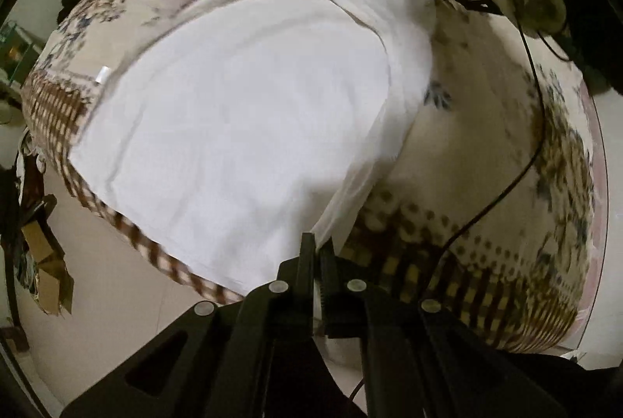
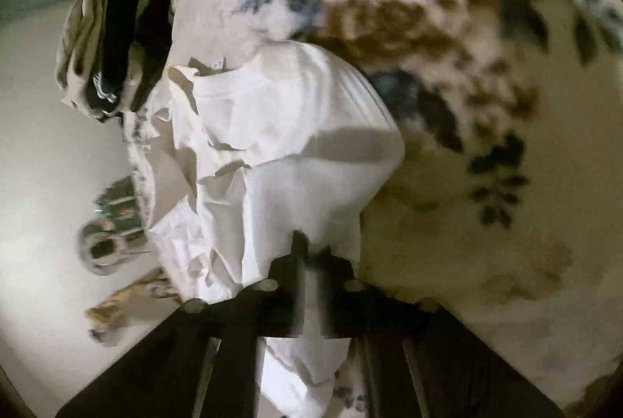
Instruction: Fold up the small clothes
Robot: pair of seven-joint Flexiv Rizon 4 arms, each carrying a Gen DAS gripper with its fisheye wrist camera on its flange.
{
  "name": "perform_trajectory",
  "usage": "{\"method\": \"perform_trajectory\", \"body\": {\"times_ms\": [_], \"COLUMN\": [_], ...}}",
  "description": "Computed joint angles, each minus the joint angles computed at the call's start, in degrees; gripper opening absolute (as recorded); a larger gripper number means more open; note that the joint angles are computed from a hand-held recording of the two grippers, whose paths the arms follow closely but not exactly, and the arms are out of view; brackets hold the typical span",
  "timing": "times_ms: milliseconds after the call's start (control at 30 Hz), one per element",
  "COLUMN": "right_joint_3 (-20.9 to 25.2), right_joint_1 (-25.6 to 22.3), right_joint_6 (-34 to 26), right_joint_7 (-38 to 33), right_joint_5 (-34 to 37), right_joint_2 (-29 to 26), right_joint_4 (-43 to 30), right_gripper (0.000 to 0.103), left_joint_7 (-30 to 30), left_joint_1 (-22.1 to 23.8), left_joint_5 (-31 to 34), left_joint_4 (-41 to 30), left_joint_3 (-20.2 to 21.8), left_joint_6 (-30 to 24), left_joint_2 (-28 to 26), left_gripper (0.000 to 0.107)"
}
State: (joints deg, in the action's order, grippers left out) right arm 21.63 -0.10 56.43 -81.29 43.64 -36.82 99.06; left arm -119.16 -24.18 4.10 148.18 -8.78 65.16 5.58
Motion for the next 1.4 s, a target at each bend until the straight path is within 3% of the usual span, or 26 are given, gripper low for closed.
{"method": "perform_trajectory", "body": {"times_ms": [67, 100, 200, 333, 467, 600, 833, 900, 1000, 1033, 1067, 1100, 1167, 1200, 1267, 1333, 1400], "right_joint_3": [0.13, -2.38, -14.57, -28.94, -30.07, -30.46, -33.49, -29.26, -16.04, -13.72, -13.26, -14.66, -21.6, -25.97, -29.71, -27.09, -24.98], "right_joint_1": [2.15, 4.94, 16.94, 31.1, 34.57, 36.97, 38.73, 37.25, 33.19, 31.83, 31.33, 31.54, 34.94, 37.62, 41.66, 42.18, 42.83], "right_joint_6": [2.08, 2.17, -2.42, -8.09, -16.16, -24.47, -41.35, -42.69, -35.91, -32.83, -29.38, -26.65, -23.53, -21.95, -20.68, -15.49, -9.29], "right_joint_7": [5.67, 6.41, 9.5, 14.45, 22.64, 29.69, 34.45, 37.04, 42.0, 42.76, 42.95, 42.24, 39.58, 36.78, 34.48, 34.98, 34.42], "right_joint_5": [-6.12, -6.06, -5.89, -6.67, -15.09, -21.49, -28.51, -32.07, -40.15, -39.33, -38.52, -35.05, -24.54, -19.51, -14.76, -14.64, -10.65], "right_joint_2": [1.45, 2.81, 6.56, 5.29, -2.54, -15.02, -34.36, -37.38, -35.19, -32.76, -30.4, -27.47, -20.53, -17.43, -11.13, -5.96, -0.82], "right_joint_4": [0.19, 0.12, -3.42, -11.42, -25.14, -43.29, -72.91, -76.97, -69.68, -65.02, -60.35, -55.68, -46.35, -41.68, -32.35, -23.02, -13.69], "right_gripper": [0.004, 0.004, 0.004, 0.004, 0.004, 0.004, 0.004, 0.004, 0.007, 0.011, 0.02, 0.036, 0.054, 0.056, 0.056, 0.061, 0.079], "left_joint_7": [2.61, 3.95, 10.38, 22.44, 35.32, 46.51, 63.16, 65.84, 66.7, 66.24, 65.68, 65.02, 62.85, 62.1, 58.68, 57.66, 57.26], "left_joint_1": [1.13, 1.71, 3.94, 7.12, 11.36, 16.26, 25.5, 27.87, 30.43, 31.07, 31.76, 32.28, 32.96, 33.52, 34.11, 35.38, 36.19], "left_joint_5": [-1.1, -1.56, -4.73, -13.5, -21.56, -28.5, -42.07, -43.62, -42.84, -41.82, -40.68, -39.29, -34.5, -32.58, -26.27, -23.21, -21.68], "left_joint_4": [-0.29, 0.14, 1.25, 2.51, 1.97, 1.41, -1.29, -2.8, -4.18, -4.54, -4.79, -4.78, -4.44, -4.22, -4.11, -3.86, -3.7], "left_joint_3": [1.56, 2.39, 5.81, 10.57, 13.77, 14.51, 10.21, 9.21, 9.33, 9.89, 10.59, 11.43, 14.03, 14.96, 17.94, 18.91, 19.03], "left_joint_6": [-0.48, -0.12, 0.06, 1.49, 1.12, 2.29, 5.94, 3.89, 0.81, -0.66, -2.32, -3.34, -4.01, -4.64, -5.89, -7.34, -8.17], "left_joint_2": [1.24, 1.88, 4.45, 4.53, 1.81, -3.74, -16.0, -18.85, -21.29, -21.56, -21.65, -21.55, -21.2, -20.8, -19.67, -17.98, -15.44], "left_gripper": [0.0, 0.0, 0.0, 0.0, 0.0, 0.0, 0.001, 0.002, 0.005, 0.005, 0.009, 0.013, 0.021, 0.021, 0.021, 0.021, 0.021]}}
